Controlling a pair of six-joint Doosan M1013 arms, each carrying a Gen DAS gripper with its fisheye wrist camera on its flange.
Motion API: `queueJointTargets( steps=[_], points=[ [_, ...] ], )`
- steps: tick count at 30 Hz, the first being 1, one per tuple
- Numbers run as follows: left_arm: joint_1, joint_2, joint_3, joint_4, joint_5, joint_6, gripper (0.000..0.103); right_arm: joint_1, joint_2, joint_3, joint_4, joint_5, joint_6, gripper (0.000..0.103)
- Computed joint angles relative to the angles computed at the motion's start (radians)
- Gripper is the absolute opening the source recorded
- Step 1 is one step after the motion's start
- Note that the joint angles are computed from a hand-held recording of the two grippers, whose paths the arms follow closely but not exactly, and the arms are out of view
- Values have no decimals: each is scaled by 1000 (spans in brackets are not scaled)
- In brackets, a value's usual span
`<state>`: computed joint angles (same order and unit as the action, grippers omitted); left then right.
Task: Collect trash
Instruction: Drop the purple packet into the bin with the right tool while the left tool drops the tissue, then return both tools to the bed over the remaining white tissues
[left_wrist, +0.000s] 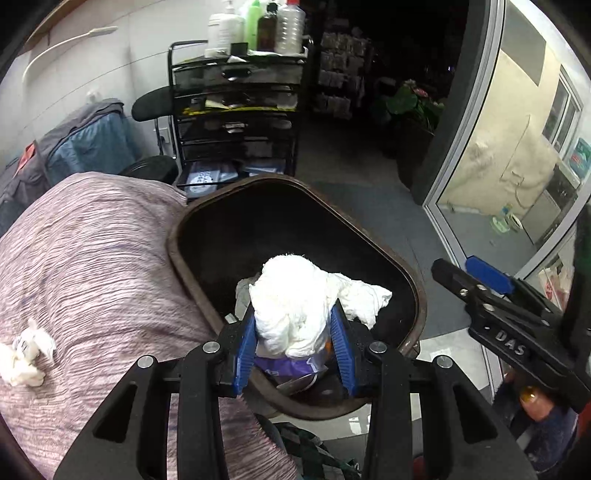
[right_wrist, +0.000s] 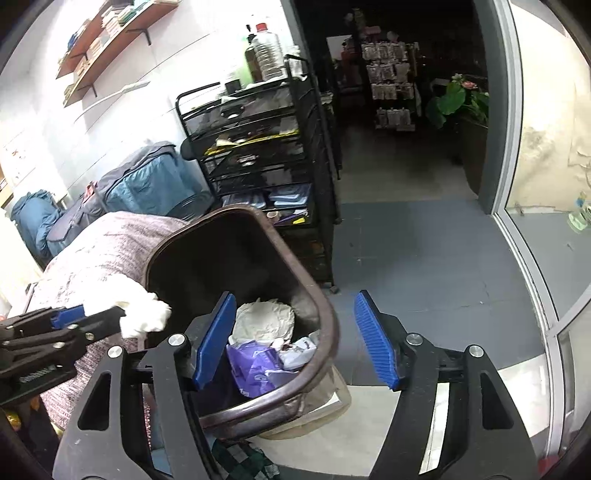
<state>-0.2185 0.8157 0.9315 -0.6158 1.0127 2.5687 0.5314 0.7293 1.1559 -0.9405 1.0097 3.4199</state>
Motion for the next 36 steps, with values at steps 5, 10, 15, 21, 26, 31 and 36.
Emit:
queueJointTargets(
  steps=[5,10,15,21,26,31,36],
  points=[
    [-14,12,-14,28,6,-8,37,-3,-10,17,-2,8,21,67],
    [-17,9,-2,17,-6,24,47,-3,-10,16,-2,15,29,72],
    [-13,-15,49,-28,-85,83,83,-2,-6,10,-7,31,41,82],
    [2,-49,98,-132,-167,157,97,-1,-9,14,-19,40,71,84],
    [23,-83,139,-234,-211,233,97,1,-5,7,-31,26,69,85],
    [52,-111,169,-324,-223,278,97,5,5,-15,-46,1,47,85],
    [82,-143,221,-405,-275,353,97,10,19,-44,-65,-52,18,85]
  ],
)
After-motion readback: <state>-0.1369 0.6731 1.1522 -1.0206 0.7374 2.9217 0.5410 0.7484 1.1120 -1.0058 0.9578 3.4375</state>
